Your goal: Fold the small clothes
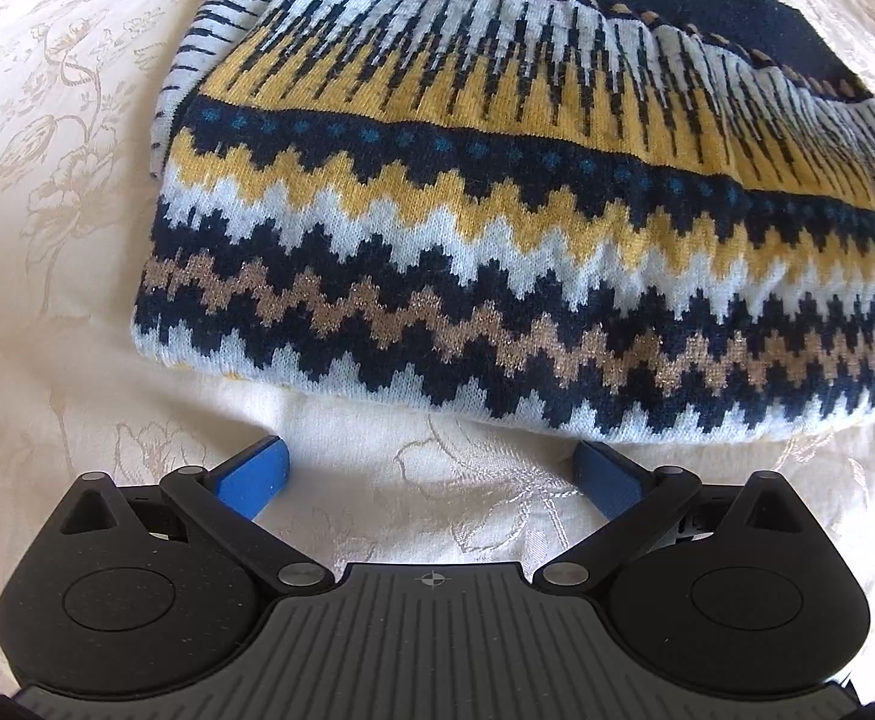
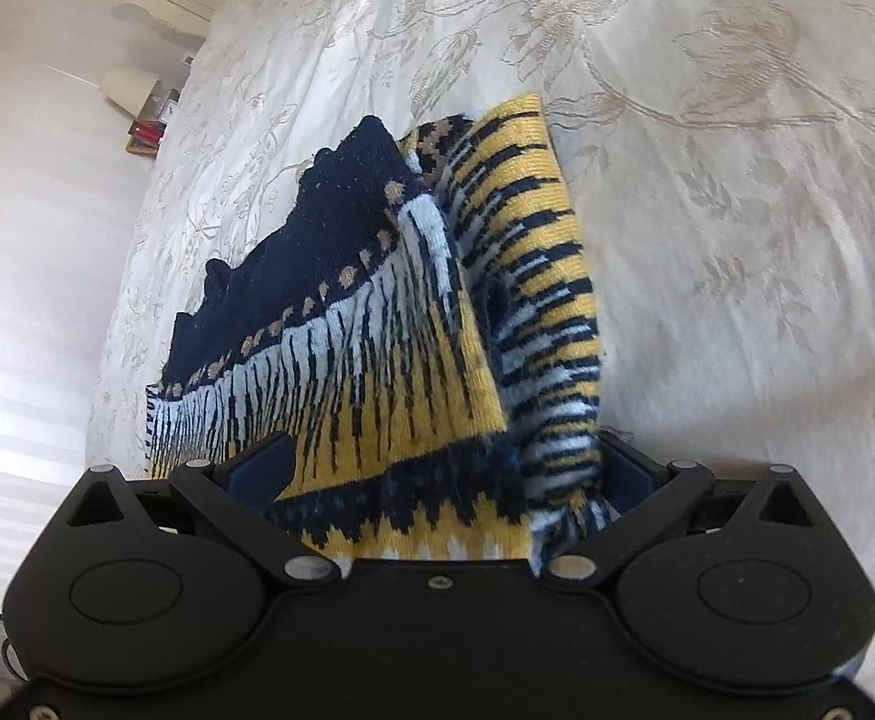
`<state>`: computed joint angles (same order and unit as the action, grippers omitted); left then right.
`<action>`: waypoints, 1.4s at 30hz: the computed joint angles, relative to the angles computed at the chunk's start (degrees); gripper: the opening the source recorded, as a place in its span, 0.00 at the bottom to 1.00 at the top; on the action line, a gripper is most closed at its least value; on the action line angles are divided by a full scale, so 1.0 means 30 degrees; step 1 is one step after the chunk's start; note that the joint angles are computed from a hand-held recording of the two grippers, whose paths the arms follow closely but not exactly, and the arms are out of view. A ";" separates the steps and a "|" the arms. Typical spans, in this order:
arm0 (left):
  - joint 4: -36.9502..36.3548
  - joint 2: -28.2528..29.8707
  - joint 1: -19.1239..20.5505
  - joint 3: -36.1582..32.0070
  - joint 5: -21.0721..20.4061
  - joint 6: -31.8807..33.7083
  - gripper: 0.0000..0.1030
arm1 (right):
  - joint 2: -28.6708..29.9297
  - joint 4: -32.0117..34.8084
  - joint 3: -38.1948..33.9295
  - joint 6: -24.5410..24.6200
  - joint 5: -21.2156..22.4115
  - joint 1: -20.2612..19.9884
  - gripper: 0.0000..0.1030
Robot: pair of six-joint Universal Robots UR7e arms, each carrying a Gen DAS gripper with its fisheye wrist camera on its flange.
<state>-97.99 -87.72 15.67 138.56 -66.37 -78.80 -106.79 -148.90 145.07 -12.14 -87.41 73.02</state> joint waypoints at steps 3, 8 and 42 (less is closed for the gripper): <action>-0.0158 0.0195 0.0011 -0.0038 0.0000 0.0039 1.00 | 0.0475 -0.0170 -0.0076 -0.0637 0.0799 -0.0374 1.00; -0.0502 -0.1056 -0.0642 -0.0502 -0.0640 -0.0451 0.98 | 0.0420 -0.0287 0.0115 -0.1079 0.1548 -0.0901 1.00; -0.4157 0.6100 0.4944 -0.4747 0.4411 0.5708 1.00 | -0.0004 0.2951 -0.0567 -0.3063 0.4557 -0.2890 0.73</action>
